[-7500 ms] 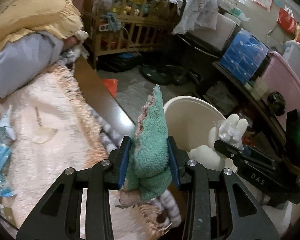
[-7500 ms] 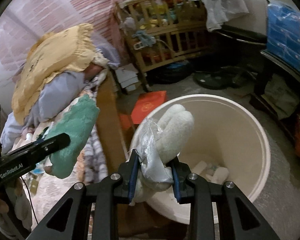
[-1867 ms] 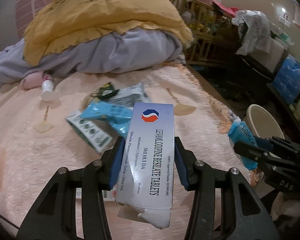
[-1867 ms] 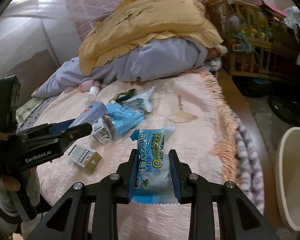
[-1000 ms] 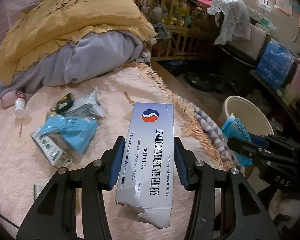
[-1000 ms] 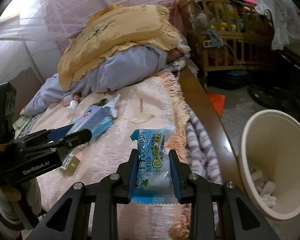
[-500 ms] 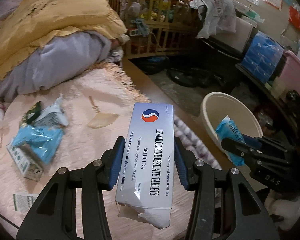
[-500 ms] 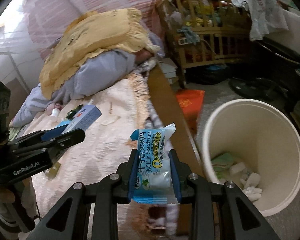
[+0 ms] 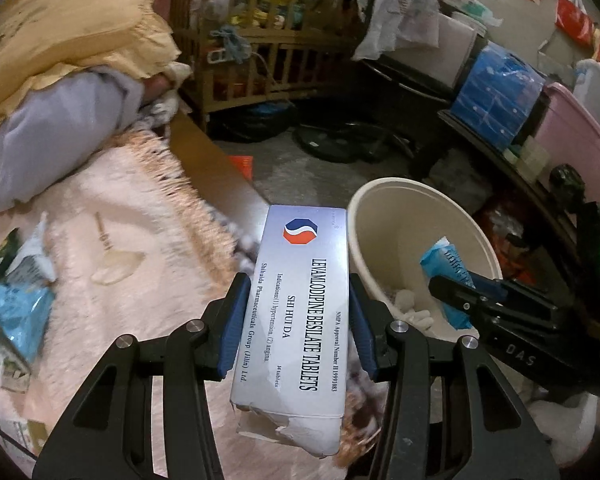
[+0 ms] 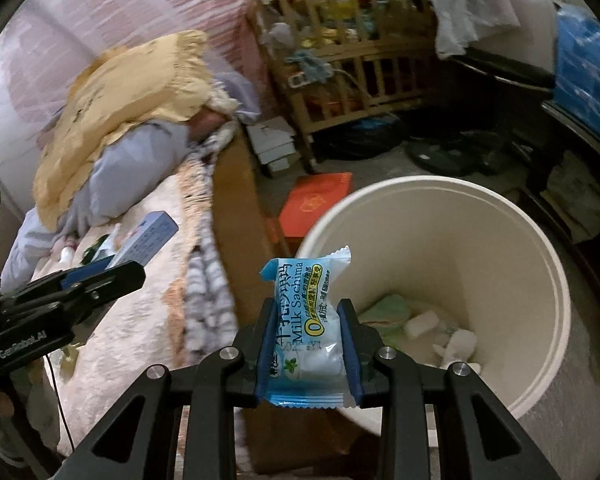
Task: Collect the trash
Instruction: 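Carry the medicine box and candy packet over the bucket with both tools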
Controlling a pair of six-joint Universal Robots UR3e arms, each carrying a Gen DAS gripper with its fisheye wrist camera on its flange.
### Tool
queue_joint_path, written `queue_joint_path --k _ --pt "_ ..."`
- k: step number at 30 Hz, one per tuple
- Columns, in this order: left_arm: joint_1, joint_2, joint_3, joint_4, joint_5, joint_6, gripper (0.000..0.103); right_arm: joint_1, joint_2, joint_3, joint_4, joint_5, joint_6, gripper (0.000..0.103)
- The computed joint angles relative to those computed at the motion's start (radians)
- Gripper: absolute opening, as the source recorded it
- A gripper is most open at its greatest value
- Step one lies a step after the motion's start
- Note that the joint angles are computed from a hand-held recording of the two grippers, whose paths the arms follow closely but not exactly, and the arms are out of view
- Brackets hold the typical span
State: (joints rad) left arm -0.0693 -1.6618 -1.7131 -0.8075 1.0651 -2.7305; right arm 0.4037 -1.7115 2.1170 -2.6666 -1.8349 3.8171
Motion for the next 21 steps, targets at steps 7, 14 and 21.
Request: queue_joint_path --k 7,14,21 --pt "-0.071 -0.095 0.087 -0.011 0.011 -0.042 0.046 -0.073 -0.062 0.083 -0.004 0.032 0.007 0.029" --pt "-0.132 -0.156 0.137 0.0 0.038 -0.066 0.046 -0.127 -0.093 0.139 -0.021 0.057 0.009 0.029" --pt "-0.163 -0.211 0.187 -0.006 0.043 -0.081 0.046 -0.162 -0.12 0.181 -0.025 0.052 0.035 0.029"
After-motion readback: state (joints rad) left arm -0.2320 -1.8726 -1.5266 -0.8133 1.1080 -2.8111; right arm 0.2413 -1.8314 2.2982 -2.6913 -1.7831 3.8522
